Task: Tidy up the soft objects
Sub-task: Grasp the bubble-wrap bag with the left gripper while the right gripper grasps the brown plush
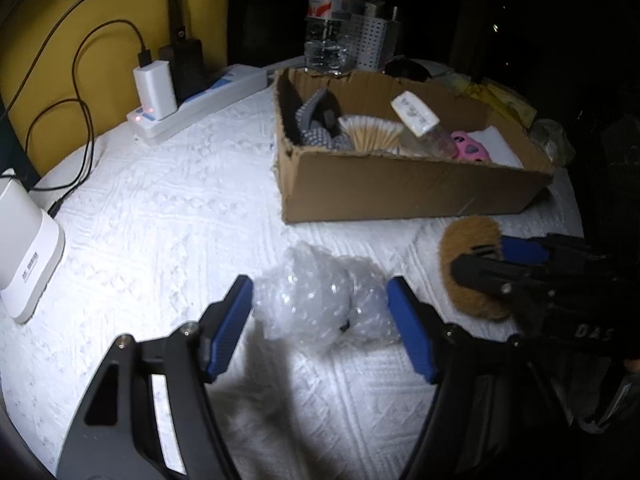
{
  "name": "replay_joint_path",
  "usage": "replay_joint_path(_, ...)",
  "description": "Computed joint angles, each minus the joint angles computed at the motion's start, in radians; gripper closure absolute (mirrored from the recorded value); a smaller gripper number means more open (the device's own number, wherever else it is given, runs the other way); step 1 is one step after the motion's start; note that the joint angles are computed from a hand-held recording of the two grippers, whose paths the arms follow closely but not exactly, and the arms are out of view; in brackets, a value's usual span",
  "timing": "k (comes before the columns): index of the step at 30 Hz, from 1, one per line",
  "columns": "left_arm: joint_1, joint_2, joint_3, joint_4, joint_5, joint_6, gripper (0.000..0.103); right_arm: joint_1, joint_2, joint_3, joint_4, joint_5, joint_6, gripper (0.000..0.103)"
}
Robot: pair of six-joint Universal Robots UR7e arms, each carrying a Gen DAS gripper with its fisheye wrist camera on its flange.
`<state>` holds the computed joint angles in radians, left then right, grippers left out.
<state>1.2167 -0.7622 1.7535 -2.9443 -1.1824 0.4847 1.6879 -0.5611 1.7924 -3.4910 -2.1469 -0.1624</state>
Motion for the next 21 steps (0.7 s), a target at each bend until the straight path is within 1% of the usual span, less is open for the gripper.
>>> replay_joint_path(7,-0.01,0.028,0.009,-0.033,0.023,0.06,0.033,0.001,-0.042,0.073,-0.082,-0.023,0.007,0.052)
replay_joint_path(8,-0.01,0.029,0.011,-0.034,0.022,0.063,0.039,0.002,-0.047,0.083,-0.093,-0.027,0.007,0.052)
replay_joint_path(9,-0.012,0.029,0.013,-0.031,0.024,0.071,0.051,0.002,-0.052,0.091,-0.101,-0.029,0.006,0.052)
replay_joint_path(11,-0.017,0.029,0.022,-0.043,0.029,0.081,0.059,0.005,-0.06,0.105,-0.119,-0.036,0.002,0.052)
replay_joint_path(12,-0.018,0.027,0.024,-0.044,0.027,0.083,0.068,0.007,-0.064,0.111,-0.126,-0.04,0.002,0.052)
replay_joint_path(21,-0.033,-0.015,0.05,-0.054,-0.012,0.066,0.069,0.02,-0.094,0.148,-0.177,-0.055,-0.007,0.052)
